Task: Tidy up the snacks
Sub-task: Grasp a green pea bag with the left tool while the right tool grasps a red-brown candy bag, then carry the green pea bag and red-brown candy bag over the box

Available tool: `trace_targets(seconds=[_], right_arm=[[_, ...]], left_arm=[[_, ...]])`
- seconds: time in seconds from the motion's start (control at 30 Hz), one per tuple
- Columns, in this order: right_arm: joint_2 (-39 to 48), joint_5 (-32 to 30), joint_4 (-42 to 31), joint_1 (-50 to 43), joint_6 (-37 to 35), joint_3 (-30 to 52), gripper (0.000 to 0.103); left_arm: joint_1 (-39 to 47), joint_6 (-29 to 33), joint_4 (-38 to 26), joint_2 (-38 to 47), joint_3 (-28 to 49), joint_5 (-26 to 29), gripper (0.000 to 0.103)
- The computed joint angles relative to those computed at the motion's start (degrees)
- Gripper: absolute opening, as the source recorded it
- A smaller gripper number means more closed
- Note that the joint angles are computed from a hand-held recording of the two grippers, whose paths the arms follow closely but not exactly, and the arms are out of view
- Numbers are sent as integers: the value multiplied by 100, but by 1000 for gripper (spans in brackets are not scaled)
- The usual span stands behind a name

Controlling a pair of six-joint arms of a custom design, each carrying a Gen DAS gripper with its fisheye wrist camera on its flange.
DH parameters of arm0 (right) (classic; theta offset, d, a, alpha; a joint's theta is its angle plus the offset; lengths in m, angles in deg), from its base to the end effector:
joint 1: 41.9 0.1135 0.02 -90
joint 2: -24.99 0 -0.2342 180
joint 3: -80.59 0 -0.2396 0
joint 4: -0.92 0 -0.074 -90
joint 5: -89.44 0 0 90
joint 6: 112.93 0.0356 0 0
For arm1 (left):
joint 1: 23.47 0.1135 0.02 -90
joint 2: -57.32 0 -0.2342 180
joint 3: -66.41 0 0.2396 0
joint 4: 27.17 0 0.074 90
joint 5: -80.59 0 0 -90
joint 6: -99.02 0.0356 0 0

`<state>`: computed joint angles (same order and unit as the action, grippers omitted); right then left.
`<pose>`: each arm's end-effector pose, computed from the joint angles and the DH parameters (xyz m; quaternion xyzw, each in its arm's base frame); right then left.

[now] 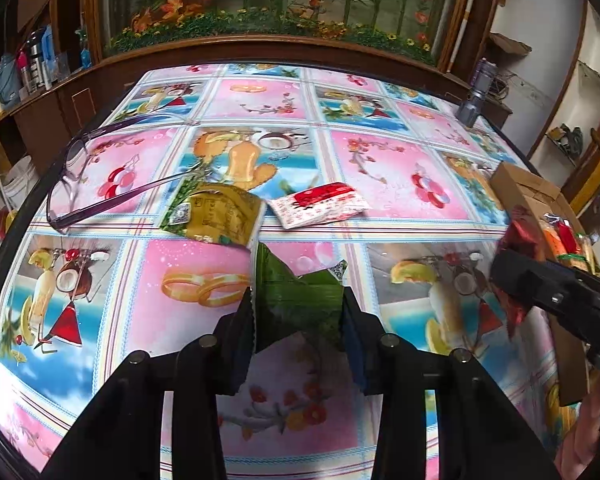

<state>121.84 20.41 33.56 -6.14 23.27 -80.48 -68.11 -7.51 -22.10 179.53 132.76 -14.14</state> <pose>0.1483 0.0911 0.0355 0.1517 0.8993 0.1183 0.3928 0.2500 -0.2428 0.0285 0.2151 0.9164 -0.1371 0.3084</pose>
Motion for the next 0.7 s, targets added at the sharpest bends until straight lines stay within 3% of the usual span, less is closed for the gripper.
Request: trace_targets(seconds=[0.23,0.7], right_arm=[[-90,43,-71,-39,55,-38,34],[-95,231,-188,-18,143,-42,34]], left_arm=[[-271,125,483,-414,-448,-368,38],[-336,149,740,-665,-707,-397,38]])
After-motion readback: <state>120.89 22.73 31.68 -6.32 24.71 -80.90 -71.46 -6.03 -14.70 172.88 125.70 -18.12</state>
